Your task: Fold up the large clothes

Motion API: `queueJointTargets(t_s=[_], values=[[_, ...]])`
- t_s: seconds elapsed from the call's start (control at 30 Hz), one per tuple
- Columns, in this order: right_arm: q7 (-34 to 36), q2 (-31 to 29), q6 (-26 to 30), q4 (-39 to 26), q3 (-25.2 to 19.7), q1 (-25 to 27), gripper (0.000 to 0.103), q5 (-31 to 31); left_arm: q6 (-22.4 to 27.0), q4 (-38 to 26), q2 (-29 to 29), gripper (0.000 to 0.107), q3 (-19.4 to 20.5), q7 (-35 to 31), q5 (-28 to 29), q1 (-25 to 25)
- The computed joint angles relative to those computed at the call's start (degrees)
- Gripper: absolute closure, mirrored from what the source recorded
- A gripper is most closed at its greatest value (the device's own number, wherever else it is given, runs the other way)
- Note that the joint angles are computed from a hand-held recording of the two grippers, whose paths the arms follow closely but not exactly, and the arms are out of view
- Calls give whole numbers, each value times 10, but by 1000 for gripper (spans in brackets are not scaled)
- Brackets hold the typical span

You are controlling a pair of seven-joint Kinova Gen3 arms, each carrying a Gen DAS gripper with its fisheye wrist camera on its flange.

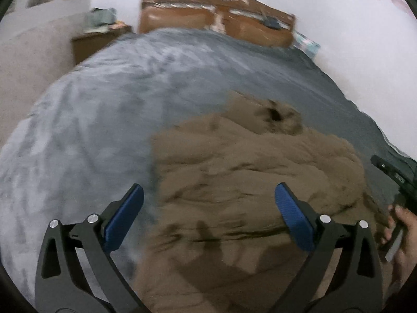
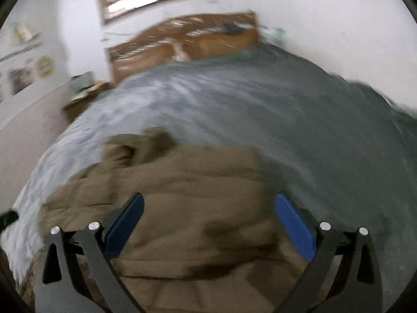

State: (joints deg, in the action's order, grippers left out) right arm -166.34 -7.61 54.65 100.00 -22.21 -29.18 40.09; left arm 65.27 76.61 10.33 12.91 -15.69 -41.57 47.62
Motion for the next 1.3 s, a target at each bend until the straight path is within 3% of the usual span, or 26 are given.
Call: queueJointTargets(t_s=[0.1, 0.13, 0.17, 0.2, 0.3, 0.37, 0.4, 0.43, 0.5, 0.67, 0.77, 0.83, 0.93, 1.13, 1.3], values=[[27, -33, -13, 25, 30, 21, 2, -49, 21, -52, 59, 10, -5, -57, 7, 5], [29, -38, -20, 34, 30, 29, 2, -56, 21, -60, 71, 19, -8, -74, 17, 3], [30, -34, -24, 35, 28, 38, 2, -59, 16, -64, 82, 59, -2, -91, 35, -10], [34, -32, -24, 37, 25, 45, 2, -62, 21, -69, 90, 72, -4, -99, 46, -12], [37, -9, -25, 39, 15, 51, 2, -54, 81, -99, 124, 80, -51, -102, 29, 29], [21, 8, -35, 34, 6, 43, 2, -30, 117, -111, 137, 73, -83, -102, 16, 50], [17, 8, -48, 37, 3, 35, 2, -13, 122, -109, 136, 57, -84, -100, 16, 48], [12, 6, -68, 43, 0, 27, 2, 8, 116, -99, 131, 51, -78, -89, 9, 43], [10, 12, -81, 40, -10, 11, 2, 43, 103, -84, 123, 25, -84, -70, 4, 48], [23, 38, -96, 24, -15, -29, 2, 93, 71, -57, 96, 12, -91, 7, -76, 84], [53, 62, -64, -4, 5, -63, 2, 78, 53, -48, 100, 10, -70, 0, -101, 80], [77, 89, -17, -31, 10, -76, 2, 58, 72, -68, 121, 10, -62, -31, -79, 68], [88, 111, 27, -53, 48, -99, 2, 16, 51, -56, 121, 10, -71, -24, -32, 53], [91, 107, 8, -32, 76, -82, 2, -42, 54, -49, 128, 10, -79, -18, -13, 42], [82, 114, 7, -23, 80, -86, 2, -41, 51, -40, 127, 10, -83, -26, -8, 37]])
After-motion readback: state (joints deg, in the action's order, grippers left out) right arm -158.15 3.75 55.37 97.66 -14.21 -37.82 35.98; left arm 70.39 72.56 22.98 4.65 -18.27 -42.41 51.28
